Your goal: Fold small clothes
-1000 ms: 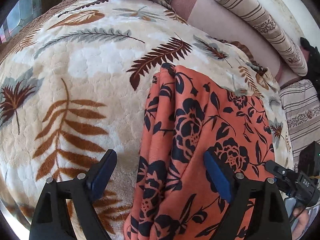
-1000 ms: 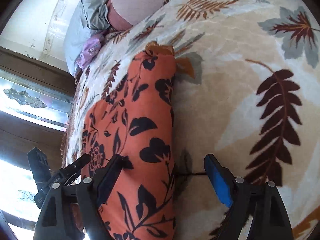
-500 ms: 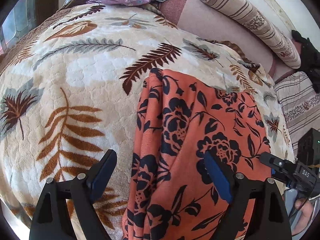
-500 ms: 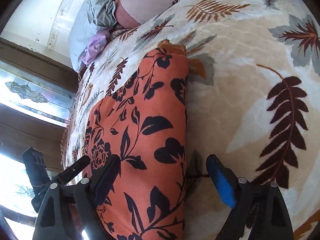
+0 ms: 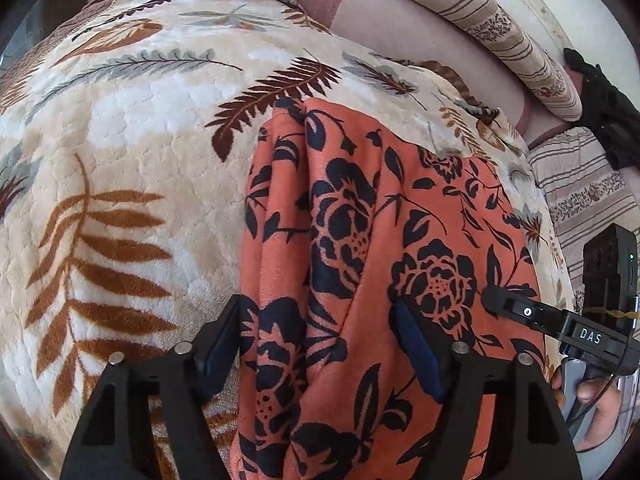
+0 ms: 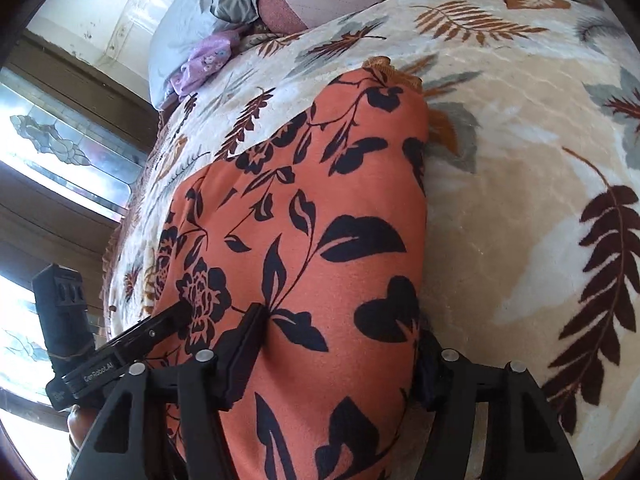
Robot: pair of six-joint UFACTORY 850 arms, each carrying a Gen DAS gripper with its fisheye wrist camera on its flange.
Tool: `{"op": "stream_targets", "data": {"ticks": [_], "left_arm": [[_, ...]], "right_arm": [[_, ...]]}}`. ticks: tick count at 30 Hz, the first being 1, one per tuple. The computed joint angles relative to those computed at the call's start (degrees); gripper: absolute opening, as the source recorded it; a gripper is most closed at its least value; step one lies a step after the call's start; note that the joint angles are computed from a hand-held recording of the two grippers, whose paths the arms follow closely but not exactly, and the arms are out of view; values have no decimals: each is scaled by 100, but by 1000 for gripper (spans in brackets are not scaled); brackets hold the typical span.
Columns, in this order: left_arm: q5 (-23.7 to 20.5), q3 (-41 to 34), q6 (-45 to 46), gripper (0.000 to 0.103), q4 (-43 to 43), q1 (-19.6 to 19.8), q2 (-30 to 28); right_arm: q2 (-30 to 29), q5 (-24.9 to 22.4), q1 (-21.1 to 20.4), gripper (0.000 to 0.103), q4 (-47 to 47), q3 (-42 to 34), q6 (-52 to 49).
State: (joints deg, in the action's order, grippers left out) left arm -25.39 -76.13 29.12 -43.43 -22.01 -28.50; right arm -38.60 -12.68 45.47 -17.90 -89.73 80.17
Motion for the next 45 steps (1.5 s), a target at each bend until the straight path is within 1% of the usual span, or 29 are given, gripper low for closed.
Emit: {"op": "stream_targets", "data": {"ticks": [3, 5, 7, 9, 10, 12, 14, 15, 16, 17, 18, 19, 20, 21, 23, 24, 25, 26, 27, 28, 30, 36, 38, 40, 41, 42, 43, 44, 45], "left_arm": [[-185, -28, -108, 61, -37, 26, 39], [56, 227, -461, 59, 130, -20, 335], [345, 671, -16, 60, -365, -33, 726], [425, 972, 151, 58, -515, -21, 841], [182, 1044, 288, 51, -785, 61, 720], [-92, 1134, 646, 46, -1492, 266, 773], [-108, 1065, 414, 45, -1240, 251, 839], [-56, 982, 106, 46, -754, 174, 858], [-31, 909, 23, 52, -471, 119, 859], [2, 869, 93, 66, -429, 94, 875], [29, 826, 334, 75, -625, 98, 884], [74, 801, 623, 90, -937, 114, 871], [157, 743, 672, 94, -1037, 113, 821], [208, 630, 481, 94, -898, 100, 693], [-200, 146, -297, 93, -37, 78, 153], [-248, 49, -473, 93, 279, 46, 28], [-187, 34, -409, 81, 355, -14, 74], [-365, -35, -125, 49, 191, -57, 61], [-510, -106, -82, 47, 167, -35, 56], [-460, -160, -265, 37, 382, -74, 83], [-392, -230, -218, 33, 388, -109, 157], [-185, -848, 964, 33, -912, -330, 160], [-248, -1290, 948, 35, -899, -477, -84], [-232, -1763, 312, 42, -347, -662, -428], [-210, -2020, -287, 50, 252, -764, -629], [-260, -2262, -863, 60, 852, -860, -881], [-491, -2501, -1398, 79, 1451, -917, -1160], [-781, -2734, -1998, 80, 2051, -996, -1416], [-1194, -3009, -2391, 80, 2411, -1019, -1688]], "right_arm": [[-19, -125, 10, 61, 48, -71, -123], [6, -21, 4, 61, -41, 5, -18], [42, 147, -12, 62, -153, 116, 193], [63, 251, -14, 63, -408, 193, 486], [69, 275, -9, 64, -557, 213, 642], [60, 233, -1, 66, -467, 186, 530], [78, 111, 13, 67, -332, 150, 396], [90, 112, 8, 67, -241, 160, 330], [111, 151, -3, 68, -79, 193, 211], [146, 208, -11, 70, 114, 247, 117], [197, 307, -29, 75, 458, 325, -98], [242, 421, -40, 79, 677, 397, -260], [276, 517, -41, 84, 684, 456, -260], [275, 518, -38, 85, 615, 456, -225], [196, 468, -43, 85, 816, 373, -552], [151, 434, -40, 84, 782, 311, -593], [105, 328, -32, 82, 722, 217, -686], [8, -3, 2, 63, 472, -17, -725], [-52, -256, 36, 56, 209, -188, -658], [-100, -531, 73, 51, 7, -377, -706], [-98, -922, 98, 39, -263, -628, -869], [786, -1170, -89, 37, -2200, -195, 416], [1111, -1204, -209, 37, -2743, 131, 949], [1375, -1001, -391, 38, -3007, 553, 1459], [1505, -766, -534, 43, -3114, 861, 1829], [1565, -605, -658, 59, -3121, 1104, 2094], [1563, -536, -770, 68, -2941, 1296, 2209], [1532, -553, -888, 75, -2521, 1522, 2214], [1492, -601, -962, 75, -1996, 1669, 2011]]}}
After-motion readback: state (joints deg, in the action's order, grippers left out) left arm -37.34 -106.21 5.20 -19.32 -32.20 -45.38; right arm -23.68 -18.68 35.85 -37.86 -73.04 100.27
